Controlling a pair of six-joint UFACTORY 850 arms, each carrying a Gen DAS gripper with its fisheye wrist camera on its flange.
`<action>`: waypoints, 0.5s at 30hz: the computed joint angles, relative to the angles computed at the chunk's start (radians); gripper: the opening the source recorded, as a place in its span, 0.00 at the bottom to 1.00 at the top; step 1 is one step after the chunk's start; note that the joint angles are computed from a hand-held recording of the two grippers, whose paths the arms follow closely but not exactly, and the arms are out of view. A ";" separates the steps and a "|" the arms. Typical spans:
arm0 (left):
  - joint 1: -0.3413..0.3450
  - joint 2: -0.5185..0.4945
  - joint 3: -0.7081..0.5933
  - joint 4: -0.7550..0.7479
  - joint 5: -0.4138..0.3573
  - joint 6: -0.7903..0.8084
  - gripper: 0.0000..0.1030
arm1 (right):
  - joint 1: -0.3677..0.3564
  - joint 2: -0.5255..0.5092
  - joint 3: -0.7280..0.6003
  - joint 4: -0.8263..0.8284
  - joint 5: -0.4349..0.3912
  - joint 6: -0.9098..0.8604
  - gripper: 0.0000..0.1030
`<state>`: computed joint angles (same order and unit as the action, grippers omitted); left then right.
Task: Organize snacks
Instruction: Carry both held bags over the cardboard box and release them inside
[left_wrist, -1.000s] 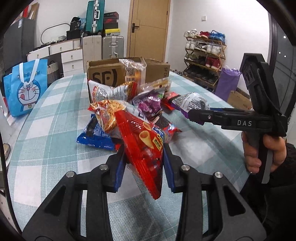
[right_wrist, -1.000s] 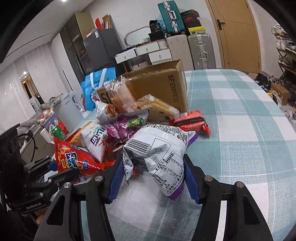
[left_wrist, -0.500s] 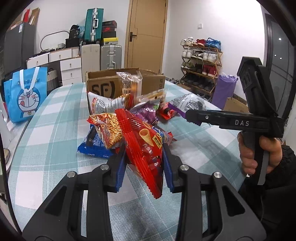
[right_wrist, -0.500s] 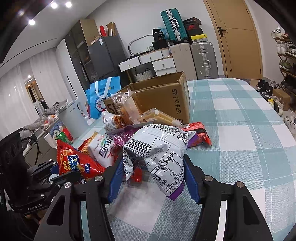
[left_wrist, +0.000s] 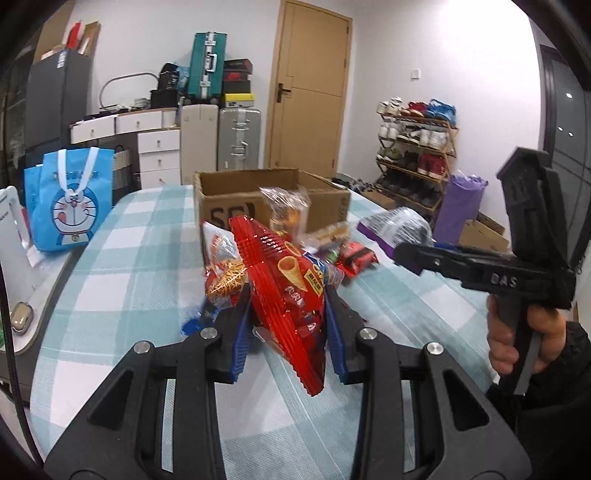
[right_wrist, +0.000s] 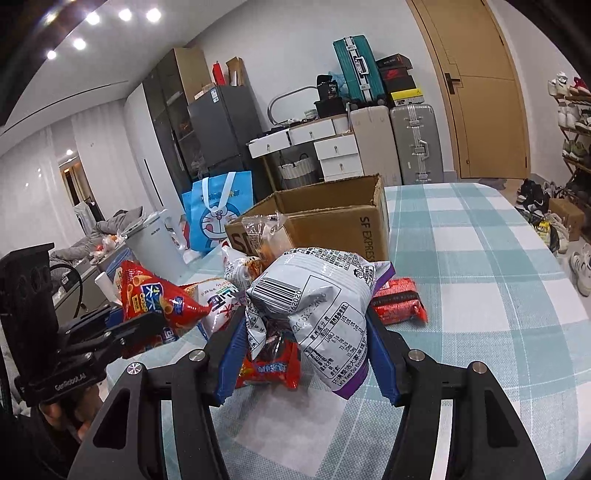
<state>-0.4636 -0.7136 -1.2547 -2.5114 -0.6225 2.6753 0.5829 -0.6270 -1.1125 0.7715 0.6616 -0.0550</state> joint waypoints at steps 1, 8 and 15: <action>0.002 0.000 -0.005 0.006 0.000 -0.013 0.31 | 0.000 0.001 -0.002 0.001 0.000 -0.004 0.59; 0.007 0.002 -0.035 0.006 -0.012 -0.036 0.31 | -0.002 0.010 -0.015 0.016 0.003 -0.035 0.59; 0.001 0.002 -0.060 -0.015 -0.010 -0.043 0.31 | -0.011 0.010 -0.035 0.018 -0.001 -0.053 0.59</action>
<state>-0.4631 -0.7117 -1.3149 -2.5263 -0.6320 2.6327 0.5715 -0.6175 -1.1473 0.7891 0.6601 -0.1082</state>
